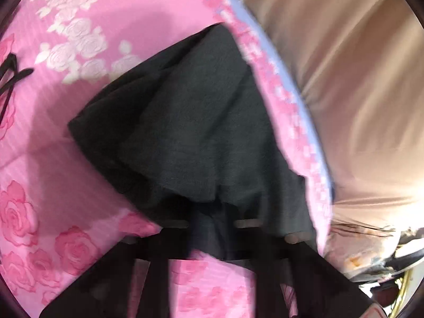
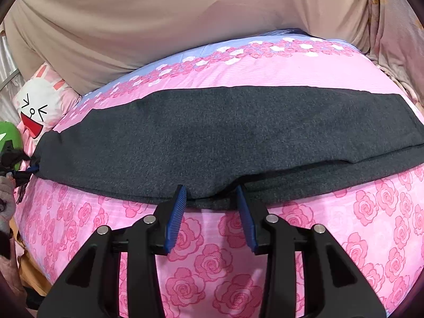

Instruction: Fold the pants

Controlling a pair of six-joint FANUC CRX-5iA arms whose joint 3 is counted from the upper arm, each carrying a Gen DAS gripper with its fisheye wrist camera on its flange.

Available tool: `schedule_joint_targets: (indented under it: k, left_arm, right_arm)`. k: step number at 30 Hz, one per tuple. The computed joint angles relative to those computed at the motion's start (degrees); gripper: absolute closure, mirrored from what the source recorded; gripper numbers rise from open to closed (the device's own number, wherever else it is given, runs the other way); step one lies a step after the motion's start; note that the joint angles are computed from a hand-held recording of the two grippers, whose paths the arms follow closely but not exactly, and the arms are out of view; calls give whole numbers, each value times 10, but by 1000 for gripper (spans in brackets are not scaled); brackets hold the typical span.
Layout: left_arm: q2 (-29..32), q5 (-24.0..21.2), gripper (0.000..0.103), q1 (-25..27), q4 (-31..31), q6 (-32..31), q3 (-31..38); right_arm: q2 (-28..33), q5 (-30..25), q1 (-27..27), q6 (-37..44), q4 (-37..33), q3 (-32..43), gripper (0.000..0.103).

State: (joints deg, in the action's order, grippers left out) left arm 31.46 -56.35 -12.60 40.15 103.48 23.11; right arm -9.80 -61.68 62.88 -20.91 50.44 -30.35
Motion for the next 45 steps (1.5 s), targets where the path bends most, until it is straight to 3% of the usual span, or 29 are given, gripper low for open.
schedule_joint_targets:
  k: [2,5,7,9,11,14,17,20,22,23,24,25,29,32,35,41,42,43,45]
  left_arm:
    - [-17,11,102,3,-3,-7,-10]
    - [-61,9,102,14,-72,32,-13]
    - [-68,-18,101,24,-63,20,-18]
    - [-38,-80,99,17,-126,40,40]
    - [-22,-106,98,9,-156,64,62]
    - [-54,-56,94,2,-179,109,20]
    - [-77,-66,87,-26,-290,181,51]
    - [-85,-93,84,-74,-406,209,109]
    - [-82,-105,73,-118,-486,217,152]
    - [-67,-110,60,-137,-512,217,183]
    - [-51,-115,44,-153,-529,212,211]
    - [-42,-109,39,-164,-535,202,222]
    - [34,-98,38,-195,-478,145,283]
    - [98,-120,38,-212,-441,124,348]
    - [144,-139,38,-221,-428,124,399]
    - [133,-114,34,-247,-489,144,379]
    - [129,-107,32,-247,-489,144,371]
    - [129,-105,32,-246,-487,143,371]
    - [122,-93,29,-244,-481,140,355]
  right_arm:
    - [-4,4,-1,-8,4,-5,65]
    - [-8,9,-2,-18,9,-11,65]
    - [-9,13,-4,-21,13,-14,64]
    - [-10,18,-6,-20,14,-15,62]
    - [-12,18,-5,-23,16,-17,58]
    - [-31,8,5,-62,36,-36,57]
    - [-52,-64,32,-96,48,-50,57]
    - [-81,-164,58,-111,37,-62,53]
    - [-105,-249,76,-140,19,-72,50]
    - [-119,-286,84,-160,10,-79,49]
    - [-136,-322,95,-185,-1,-88,49]
    - [-161,-362,109,-220,-18,-103,49]
    - [-246,-437,148,-290,-55,-147,49]
    - [-298,-421,151,-283,-42,-174,52]
    - [-331,-348,95,-226,-33,-188,52]
    - [-312,-243,-46,-115,-51,-172,55]
    - [-297,-236,-66,-91,-57,-162,62]
    - [-291,-228,-81,-72,-65,-157,91]
    - [-296,-234,-73,-73,-57,-159,98]
